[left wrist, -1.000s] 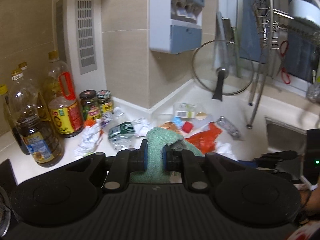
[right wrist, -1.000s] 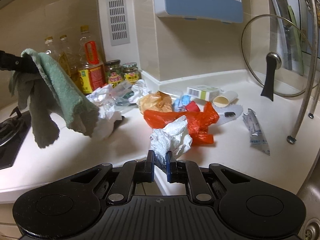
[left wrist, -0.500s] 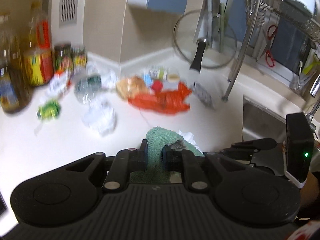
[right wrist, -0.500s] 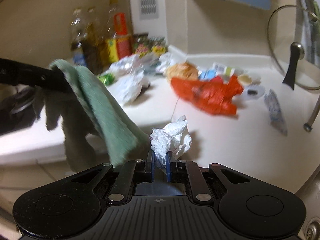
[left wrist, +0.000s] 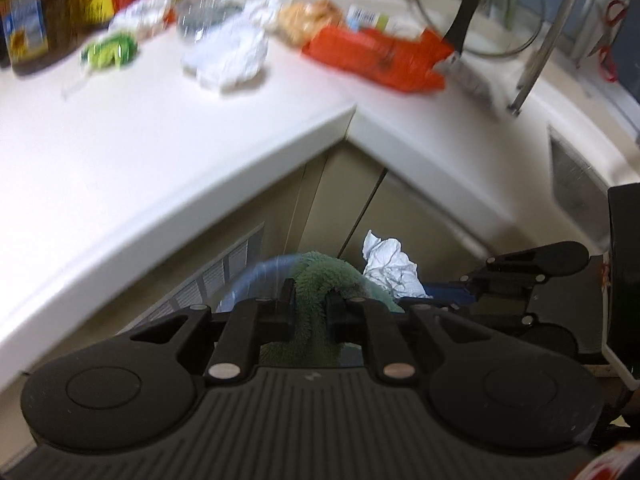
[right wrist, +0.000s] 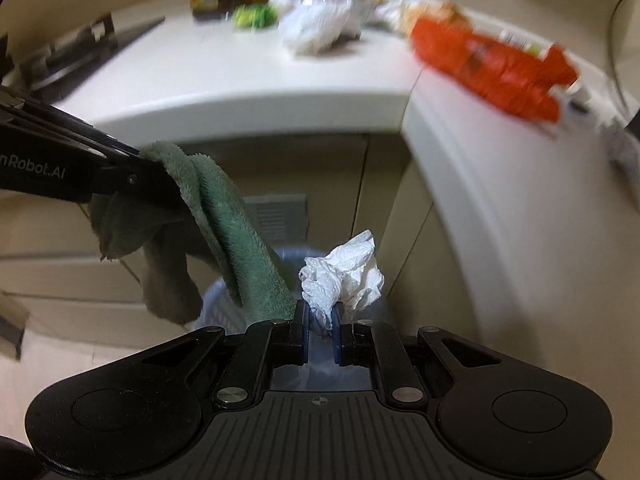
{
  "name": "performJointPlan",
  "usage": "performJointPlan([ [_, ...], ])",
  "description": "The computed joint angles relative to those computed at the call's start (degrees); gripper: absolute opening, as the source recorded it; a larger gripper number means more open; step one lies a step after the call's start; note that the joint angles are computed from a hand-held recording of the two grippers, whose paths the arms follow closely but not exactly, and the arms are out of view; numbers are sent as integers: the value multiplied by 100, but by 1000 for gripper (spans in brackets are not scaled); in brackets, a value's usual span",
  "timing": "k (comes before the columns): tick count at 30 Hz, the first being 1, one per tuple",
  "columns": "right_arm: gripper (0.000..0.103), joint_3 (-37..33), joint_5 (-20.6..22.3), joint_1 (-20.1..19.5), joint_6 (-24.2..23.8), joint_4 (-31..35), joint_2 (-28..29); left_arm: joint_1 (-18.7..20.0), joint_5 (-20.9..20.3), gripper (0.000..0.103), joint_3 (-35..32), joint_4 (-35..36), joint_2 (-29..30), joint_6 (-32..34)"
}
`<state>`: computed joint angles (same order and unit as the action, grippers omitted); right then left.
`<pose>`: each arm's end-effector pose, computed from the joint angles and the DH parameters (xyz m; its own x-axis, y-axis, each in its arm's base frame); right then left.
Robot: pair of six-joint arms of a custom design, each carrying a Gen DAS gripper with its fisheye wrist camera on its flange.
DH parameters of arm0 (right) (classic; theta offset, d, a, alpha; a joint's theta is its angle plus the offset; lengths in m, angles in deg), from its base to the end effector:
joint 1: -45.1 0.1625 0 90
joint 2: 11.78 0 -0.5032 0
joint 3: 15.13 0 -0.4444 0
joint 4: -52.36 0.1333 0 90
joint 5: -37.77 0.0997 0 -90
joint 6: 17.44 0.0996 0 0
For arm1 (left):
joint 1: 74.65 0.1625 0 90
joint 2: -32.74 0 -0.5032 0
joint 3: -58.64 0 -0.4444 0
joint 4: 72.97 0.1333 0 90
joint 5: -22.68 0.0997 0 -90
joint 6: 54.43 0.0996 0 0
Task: Collect trash
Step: 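Carry tissue and towel down to the wastebasket and open both tools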
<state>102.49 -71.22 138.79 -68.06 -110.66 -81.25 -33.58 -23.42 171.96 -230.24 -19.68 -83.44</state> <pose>0.1395 -0.5953 0.2592 -0.5591 -0.6518 0.5124 -0.7732 0.6330 -0.0386 -0.3421 -0.5665 0.1127 -0.8281 0.1142 -0.5489 0.3975 0.8099 -0.4312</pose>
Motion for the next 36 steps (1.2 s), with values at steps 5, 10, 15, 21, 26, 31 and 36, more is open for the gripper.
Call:
performJointPlan([
  [5, 11, -30, -242, -204, -142, -107, 327, 212, -154, 12, -15, -145, 231, -223],
  [10, 11, -130, -449, -371, -157, -126, 578, 403, -226, 12, -100, -85, 439, -439],
  [15, 11, -197, -544, -467, -155, -91, 699, 599, -345, 12, -213, 58, 628, -621],
  [21, 11, -267, -630, -508, -249, -38, 861, 733, -398, 12, -381, 240, 839, -806],
  [26, 11, -366, -706, -505, -208, 9, 977, 803, -415, 12, -528, 552, 916, -912],
  [31, 11, -403, -780, -442, -48, 156, 972, 887, -456, 13, -666, 888, 981, -1002],
  [36, 11, -465, -824, -433, 70, 327, 1016, 929, -501, 13, -705, 999, 1004, -1072],
])
